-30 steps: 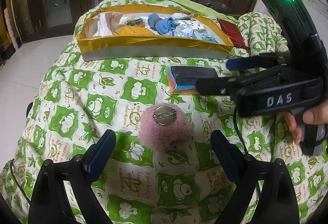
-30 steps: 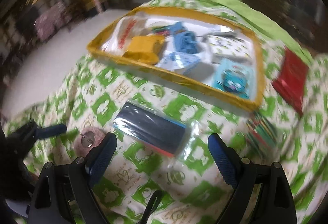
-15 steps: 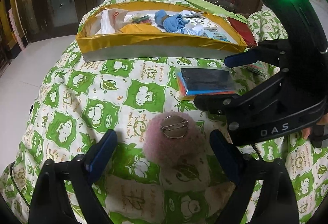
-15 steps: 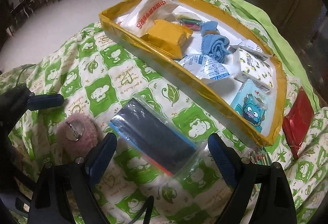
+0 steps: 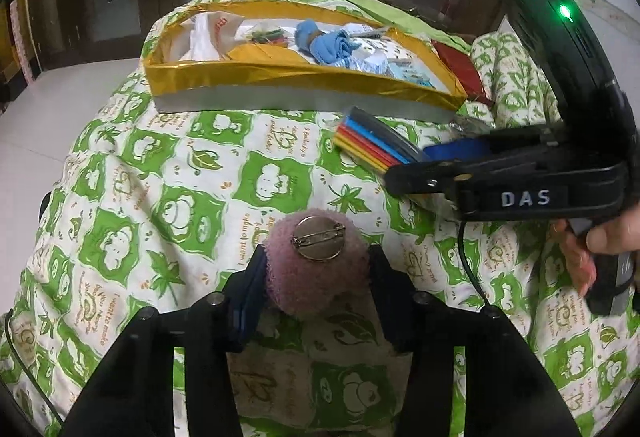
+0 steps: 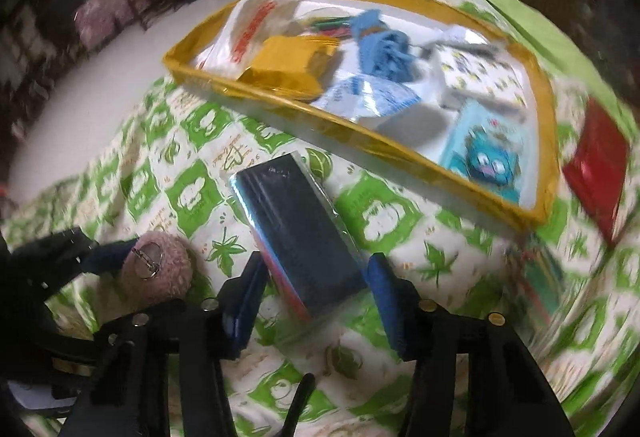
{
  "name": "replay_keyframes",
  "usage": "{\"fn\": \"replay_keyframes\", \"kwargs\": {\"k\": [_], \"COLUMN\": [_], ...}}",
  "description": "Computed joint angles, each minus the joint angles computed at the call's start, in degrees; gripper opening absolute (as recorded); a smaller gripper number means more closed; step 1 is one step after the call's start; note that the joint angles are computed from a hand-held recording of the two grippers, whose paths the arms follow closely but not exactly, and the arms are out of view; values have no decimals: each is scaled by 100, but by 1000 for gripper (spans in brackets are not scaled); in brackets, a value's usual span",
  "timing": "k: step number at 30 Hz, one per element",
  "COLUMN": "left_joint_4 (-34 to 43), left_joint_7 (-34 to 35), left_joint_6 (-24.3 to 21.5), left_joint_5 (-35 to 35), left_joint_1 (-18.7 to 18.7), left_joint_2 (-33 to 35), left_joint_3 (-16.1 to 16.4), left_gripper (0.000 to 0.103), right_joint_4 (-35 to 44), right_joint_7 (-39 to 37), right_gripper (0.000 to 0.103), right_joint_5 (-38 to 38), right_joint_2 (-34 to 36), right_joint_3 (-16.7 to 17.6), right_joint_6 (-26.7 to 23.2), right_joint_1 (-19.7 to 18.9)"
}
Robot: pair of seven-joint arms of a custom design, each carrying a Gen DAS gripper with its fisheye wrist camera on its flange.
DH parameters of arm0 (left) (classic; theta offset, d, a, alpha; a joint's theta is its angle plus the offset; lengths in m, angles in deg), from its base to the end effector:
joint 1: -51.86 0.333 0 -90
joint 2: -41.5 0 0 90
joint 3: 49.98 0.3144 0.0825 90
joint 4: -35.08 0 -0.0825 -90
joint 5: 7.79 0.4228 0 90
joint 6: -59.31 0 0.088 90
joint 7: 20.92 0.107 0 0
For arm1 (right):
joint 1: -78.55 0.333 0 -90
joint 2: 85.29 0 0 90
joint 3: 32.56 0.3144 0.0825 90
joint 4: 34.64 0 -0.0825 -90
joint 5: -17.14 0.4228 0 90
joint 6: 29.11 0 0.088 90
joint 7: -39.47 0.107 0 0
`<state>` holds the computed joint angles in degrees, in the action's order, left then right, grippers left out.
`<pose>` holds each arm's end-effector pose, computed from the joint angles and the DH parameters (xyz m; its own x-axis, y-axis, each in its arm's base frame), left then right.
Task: Organize soft objects
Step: 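Grasp the pink fuzzy pom-pom with left gripper while right gripper grasps the clear bag with dark packet, then lift the pom-pom and clear bag and carry both toward the foam tray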
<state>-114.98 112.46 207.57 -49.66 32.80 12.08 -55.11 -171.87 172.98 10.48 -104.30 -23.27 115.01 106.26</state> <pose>0.4143 -0.1722 0.4445 -0.6366 -0.7483 0.1867 -0.6820 0.4332 -0.5893 0.4080 0.3121 0.4697 0.0081 -0.9837 -0.1794 -0.9083 0.0678 -0.4127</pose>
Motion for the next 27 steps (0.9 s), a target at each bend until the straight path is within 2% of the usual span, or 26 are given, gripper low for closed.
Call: {"fn": "replay_keyframes", "kwargs": {"k": [6, 10, 20, 27], "left_joint_4": [0, 16, 22, 18], "left_joint_7": [72, 83, 88, 68], "left_joint_6": [-26, -12, -34, -51], "left_joint_5": [-239, -318, -316, -270], "left_joint_1": [7, 43, 79, 86], "left_joint_2": [-99, -103, -91, -65], "left_joint_3": [145, 165, 131, 101], "left_gripper": [47, 47, 47, 47], "right_joint_4": [-414, -502, -362, -292], "right_joint_7": [369, 593, 393, 174], "right_gripper": [50, 49, 50, 52], "right_joint_5": [146, 35, 305, 635], "right_joint_2": [-395, -585, -327, -104], "right_joint_3": [-3, 105, -22, -130], "right_joint_6": [421, 365, 329, 587], "right_joint_1": [4, 36, 282, 343]}}
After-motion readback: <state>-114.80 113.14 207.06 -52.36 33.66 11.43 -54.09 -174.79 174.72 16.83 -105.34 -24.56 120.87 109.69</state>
